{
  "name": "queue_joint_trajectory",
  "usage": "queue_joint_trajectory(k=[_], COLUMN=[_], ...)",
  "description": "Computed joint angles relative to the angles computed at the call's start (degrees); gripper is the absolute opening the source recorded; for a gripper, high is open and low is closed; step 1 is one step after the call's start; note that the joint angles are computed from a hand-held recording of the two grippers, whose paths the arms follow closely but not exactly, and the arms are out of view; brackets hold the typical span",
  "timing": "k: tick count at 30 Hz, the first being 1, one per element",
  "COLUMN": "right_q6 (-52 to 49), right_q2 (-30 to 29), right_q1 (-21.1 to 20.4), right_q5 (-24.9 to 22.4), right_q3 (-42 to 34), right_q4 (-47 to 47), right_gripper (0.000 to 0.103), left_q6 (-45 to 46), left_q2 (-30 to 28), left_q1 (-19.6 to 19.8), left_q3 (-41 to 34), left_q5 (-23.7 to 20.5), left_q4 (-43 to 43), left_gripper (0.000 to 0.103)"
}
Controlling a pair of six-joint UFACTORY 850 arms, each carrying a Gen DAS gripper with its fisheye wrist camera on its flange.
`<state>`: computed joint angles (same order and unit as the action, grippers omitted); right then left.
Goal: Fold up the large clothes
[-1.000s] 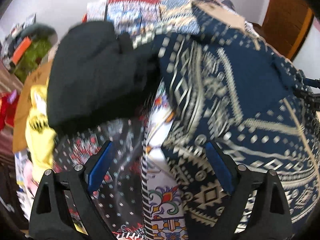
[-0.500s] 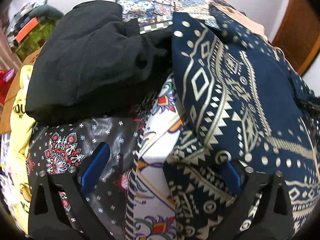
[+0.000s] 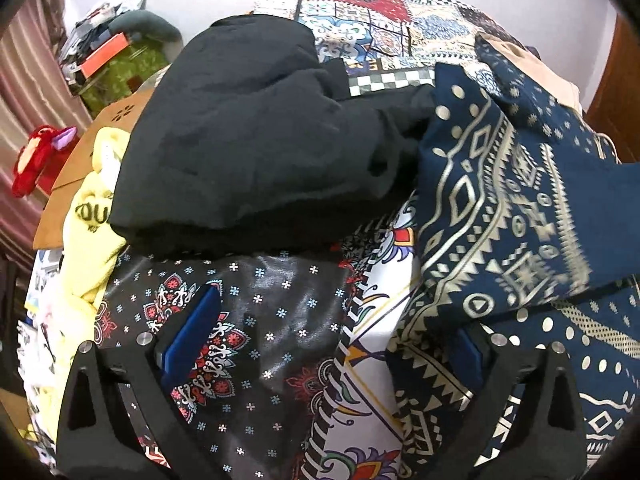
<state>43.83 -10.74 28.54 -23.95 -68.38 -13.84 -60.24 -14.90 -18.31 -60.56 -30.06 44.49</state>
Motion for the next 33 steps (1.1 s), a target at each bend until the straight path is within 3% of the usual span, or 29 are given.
queue_joint_trajectory(k=[9, 12, 15, 18, 22, 25, 29, 33], right_q6=[-9.7, -8.0, 1.6, -2.4, -1.0, 3.1, 6.9, 14.0], right_q2=[1.6, 1.4, 1.2, 3.3, 6.2, 9.5, 13.1, 17.6], right_q1=[-2.7, -2.7, -2.0, -3.8, -4.2, -3.6, -4.0, -5.3], right_q5=[0.5, -0.5, -4.2, -3.5, -3.9, -3.9, -2.9, -1.6], right_q3=[7.1, 8.4, 8.8, 11.5, 13.2, 14.5, 16.0, 18.6], right_q4=[17.6, 17.2, 7.4, 12.2, 10.5, 4.8, 1.4, -3.4], right_gripper=[0.017, 0.023, 0.023, 0.024, 0.043, 0.049, 0.067, 0.074], left_q6=[-0.8, -0.4, 0.7, 3.0, 4.5, 5.9, 5.8, 4.8], left_q2=[-0.6, -0.7, -0.9, -0.9, 0.9, 3.7, 7.5, 9.9], left_q1=[-0.6, -0.6, -0.5, -0.8, -1.7, -2.0, -3.0, -4.4], left_q3=[-0.1, 0.0, -0.1, -0.2, 0.8, 1.9, 2.4, 1.4], left_q5=[-1.5, -1.7, -1.8, -2.5, -3.9, -3.7, -3.5, -2.4], left_q4=[-0.8, -1.2, -2.2, -3.7, -3.1, -3.8, -3.4, -2.3], left_gripper=[0.102, 0.102, 0.102, 0.102, 0.102, 0.102, 0.102, 0.102])
